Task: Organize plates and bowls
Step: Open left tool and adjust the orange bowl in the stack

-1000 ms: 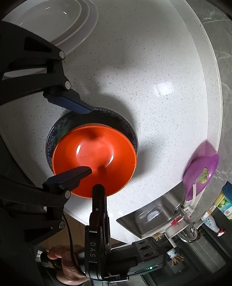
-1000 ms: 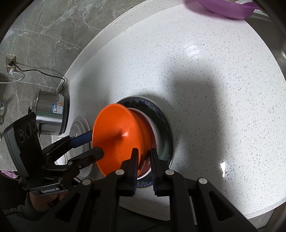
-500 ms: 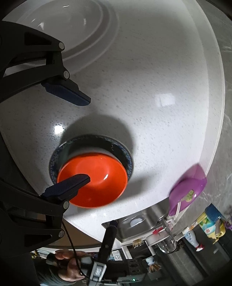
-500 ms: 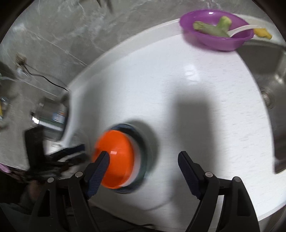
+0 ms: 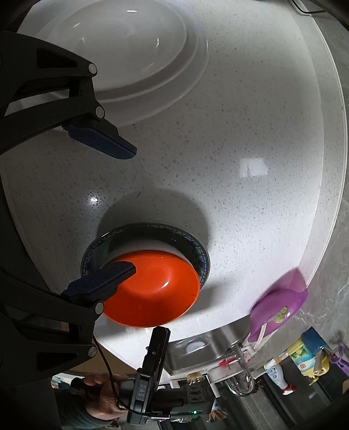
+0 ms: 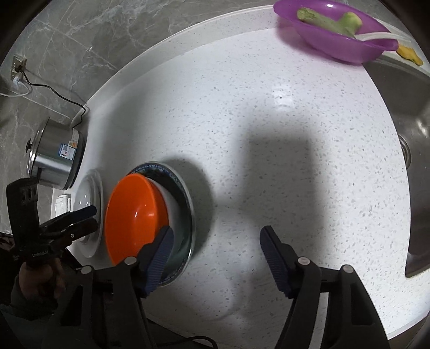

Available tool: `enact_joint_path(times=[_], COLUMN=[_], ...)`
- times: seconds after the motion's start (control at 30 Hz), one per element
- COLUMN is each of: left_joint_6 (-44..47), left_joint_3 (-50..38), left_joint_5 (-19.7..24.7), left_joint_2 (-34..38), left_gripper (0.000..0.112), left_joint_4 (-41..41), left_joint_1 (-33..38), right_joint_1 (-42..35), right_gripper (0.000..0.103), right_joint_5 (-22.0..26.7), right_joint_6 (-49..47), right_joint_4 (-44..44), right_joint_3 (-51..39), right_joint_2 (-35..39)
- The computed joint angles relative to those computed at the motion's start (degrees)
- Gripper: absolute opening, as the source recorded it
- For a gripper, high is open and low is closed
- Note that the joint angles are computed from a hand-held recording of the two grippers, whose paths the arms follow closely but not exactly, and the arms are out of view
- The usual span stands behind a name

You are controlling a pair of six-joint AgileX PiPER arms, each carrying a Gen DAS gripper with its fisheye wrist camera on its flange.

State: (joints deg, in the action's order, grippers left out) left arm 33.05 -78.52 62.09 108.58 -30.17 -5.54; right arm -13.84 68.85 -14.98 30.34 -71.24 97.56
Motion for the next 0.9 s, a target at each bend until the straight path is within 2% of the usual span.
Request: enact_joint_path(times=[0.33, 0.43, 0.57, 0.73, 0.9], left_joint_6=[2.01, 2.25, 3.08, 2.69, 2.74], left_joint_3=[2.06, 1.84, 2.14, 1.82, 0.89], left_joint_5=[-1.04, -1.13, -1.02, -1.68, -2.36], left_joint_2=[0.9, 1.65, 2.68, 3.78, 5.65], left_gripper=[0.075, 0.061, 0.049, 0.048, 0.041], left_joint_4=[-1.34, -1.32, -1.6, -1.01, -1.12], left_joint_1=[1.02, 0.6, -0.47, -2.26, -3.94], right_joint_1=[-0.28, 0.18, 0.54, 0.67, 0.61], right_gripper=[0.058, 0.056, 0.055, 0.051, 0.049], right_joint_5=[0.71, 0.61, 0.55, 0.36, -0.18], right_joint_6=[-3.6, -3.91, -4.55, -6.04, -7.17], right_joint_4=[1.37, 1.52, 1.79, 2.57, 3.46], right_joint_3=[1.03, 1.13, 1.31, 1.81, 2.66], right_joint_2=[2.66, 3.27, 3.57, 4.23, 4.19])
